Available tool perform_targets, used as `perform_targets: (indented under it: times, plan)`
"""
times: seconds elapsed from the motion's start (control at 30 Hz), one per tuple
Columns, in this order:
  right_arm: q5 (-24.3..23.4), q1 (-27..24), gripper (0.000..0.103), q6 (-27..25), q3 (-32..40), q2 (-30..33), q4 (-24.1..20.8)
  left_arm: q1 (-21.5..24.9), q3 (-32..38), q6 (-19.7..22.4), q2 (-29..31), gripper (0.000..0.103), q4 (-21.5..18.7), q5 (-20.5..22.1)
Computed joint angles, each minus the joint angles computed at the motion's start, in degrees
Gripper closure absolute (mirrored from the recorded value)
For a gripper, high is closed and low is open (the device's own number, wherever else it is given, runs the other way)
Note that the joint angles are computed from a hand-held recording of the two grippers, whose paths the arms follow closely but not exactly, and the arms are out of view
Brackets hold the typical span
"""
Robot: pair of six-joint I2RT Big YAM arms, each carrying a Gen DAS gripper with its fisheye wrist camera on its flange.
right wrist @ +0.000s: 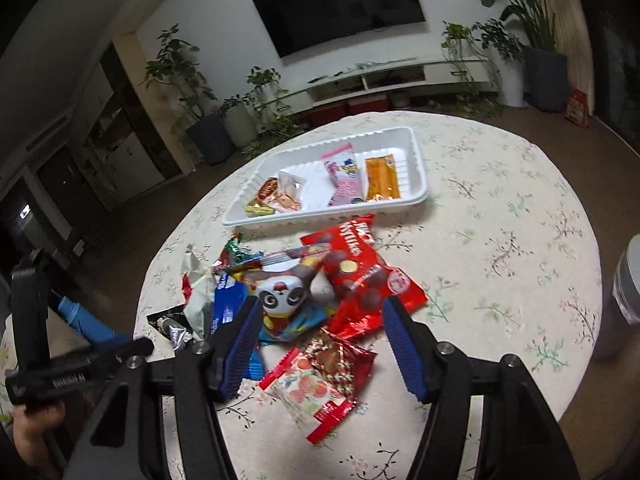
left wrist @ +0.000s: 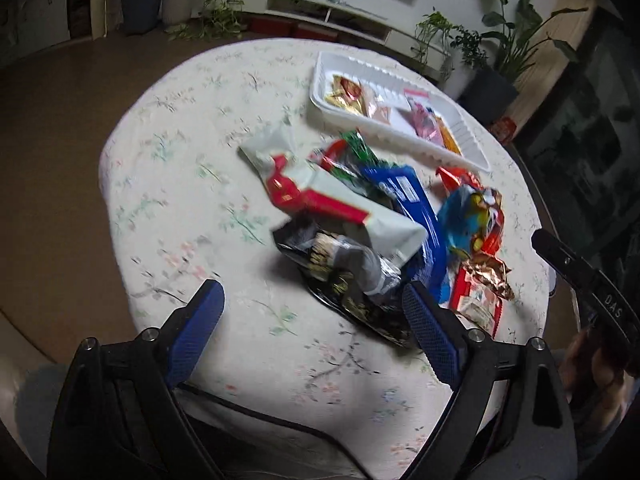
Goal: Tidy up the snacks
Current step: 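Open both tools to release the packets into the tray, then grasp the black-silver packet with the left tool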
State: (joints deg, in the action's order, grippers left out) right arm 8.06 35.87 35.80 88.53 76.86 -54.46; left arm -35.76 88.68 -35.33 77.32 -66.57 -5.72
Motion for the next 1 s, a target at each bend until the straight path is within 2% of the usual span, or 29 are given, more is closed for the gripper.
perform_targets:
  times: [0.17,0.33,0.4,0.57,0.8,0.93,1.0]
  plan:
    - [1.48,1.05,0.037,-1.09,-1.64,-0.70,0.70,-1.33,3.12,-4.57,3.60,0.012,-1.07,-1.38]
    - [0.61,0.85,0.037,-1.29,-2.87,-1.08,1.86,-2.64,7.44,-5.07,7.48,0.012,-4.41,-3.91]
    - [0.54,0.84,0.037,-1.54,-3.33,-1.32,1.96,-2.36,8.93,-4.67,9.22,0.012,-5.97,-4.60]
    - [0.76,0.76,0.037,-2.46,-4.09,-1.92,2.38,-0.20,8.03,-3.54,9.09,0.011,-7.24,-0.35]
    - [0.67,1.13,0.037,-2.48,-4.29,-1.99,2.61,1.98,5.49,-1.33,6.53,0.011,-8.78,-0.62]
    - [1.37,1.53,0.037,-3.21,-4.28,-2.01,2.38,2.88,5.35,0.47,6.78,0.013,-8.43,-0.89]
    - [1.60,1.57,0.037,-2.97,-4.24,-1.97,2.26,3.25,5.23,0.96,7.02,0.020,-8.07,-0.87]
